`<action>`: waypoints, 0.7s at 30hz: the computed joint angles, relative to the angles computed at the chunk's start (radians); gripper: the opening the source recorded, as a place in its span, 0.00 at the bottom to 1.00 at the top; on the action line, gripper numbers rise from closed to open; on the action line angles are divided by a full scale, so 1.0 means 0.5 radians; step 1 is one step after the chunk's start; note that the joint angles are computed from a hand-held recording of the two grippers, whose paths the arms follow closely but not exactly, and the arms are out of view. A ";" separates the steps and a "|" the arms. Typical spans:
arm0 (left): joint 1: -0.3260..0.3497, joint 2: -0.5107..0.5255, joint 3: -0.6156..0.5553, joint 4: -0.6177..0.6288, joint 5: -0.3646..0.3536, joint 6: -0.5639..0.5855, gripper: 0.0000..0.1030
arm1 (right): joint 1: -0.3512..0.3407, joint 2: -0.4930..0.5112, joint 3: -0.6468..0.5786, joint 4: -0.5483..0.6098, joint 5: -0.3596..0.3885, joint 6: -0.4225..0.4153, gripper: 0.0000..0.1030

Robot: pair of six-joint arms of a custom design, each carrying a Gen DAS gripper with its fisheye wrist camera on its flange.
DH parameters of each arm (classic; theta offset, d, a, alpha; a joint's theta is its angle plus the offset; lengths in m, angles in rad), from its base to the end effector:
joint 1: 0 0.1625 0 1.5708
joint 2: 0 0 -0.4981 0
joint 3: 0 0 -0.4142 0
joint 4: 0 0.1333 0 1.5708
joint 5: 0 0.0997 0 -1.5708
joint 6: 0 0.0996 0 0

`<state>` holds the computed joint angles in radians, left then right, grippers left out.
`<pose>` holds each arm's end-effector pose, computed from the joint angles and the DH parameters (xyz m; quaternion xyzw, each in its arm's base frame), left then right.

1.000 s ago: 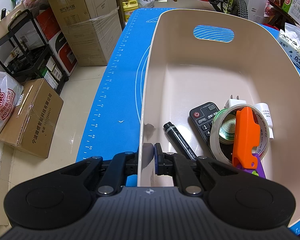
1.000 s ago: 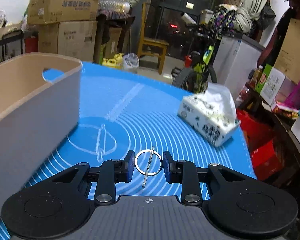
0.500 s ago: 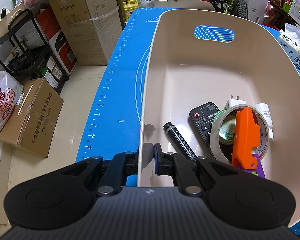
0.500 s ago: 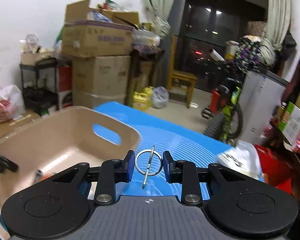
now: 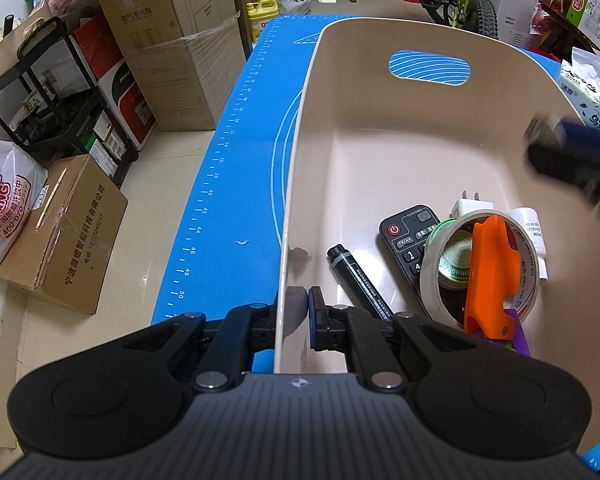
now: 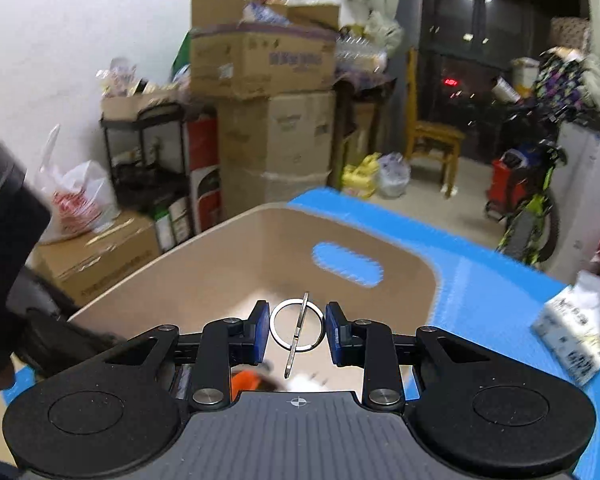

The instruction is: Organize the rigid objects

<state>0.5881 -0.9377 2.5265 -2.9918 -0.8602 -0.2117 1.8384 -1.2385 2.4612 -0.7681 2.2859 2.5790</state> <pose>-0.2003 -0.3719 0.0588 0.3783 0.8547 -0.1300 0.3308 0.1522 -0.2979 0.1214 0.1509 -0.8019 0.4471 0.3666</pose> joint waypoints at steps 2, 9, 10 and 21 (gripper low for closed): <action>0.003 0.000 -0.001 -0.002 0.001 0.004 0.10 | 0.002 0.064 -0.044 0.090 0.015 0.068 0.37; -0.001 0.003 0.001 0.000 0.008 -0.001 0.11 | -0.015 0.224 -0.188 0.440 0.081 0.310 0.37; -0.002 0.004 0.001 -0.001 0.009 -0.001 0.11 | -0.014 0.237 -0.200 0.473 0.091 0.341 0.37; -0.060 -0.010 0.018 0.016 0.071 -0.047 0.15 | 0.048 0.135 -0.112 0.393 0.115 0.477 0.66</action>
<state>0.5583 -0.9427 2.5356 -2.9838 -0.8245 -0.2353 1.8625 -1.1708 2.4051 -0.5718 2.3431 2.8175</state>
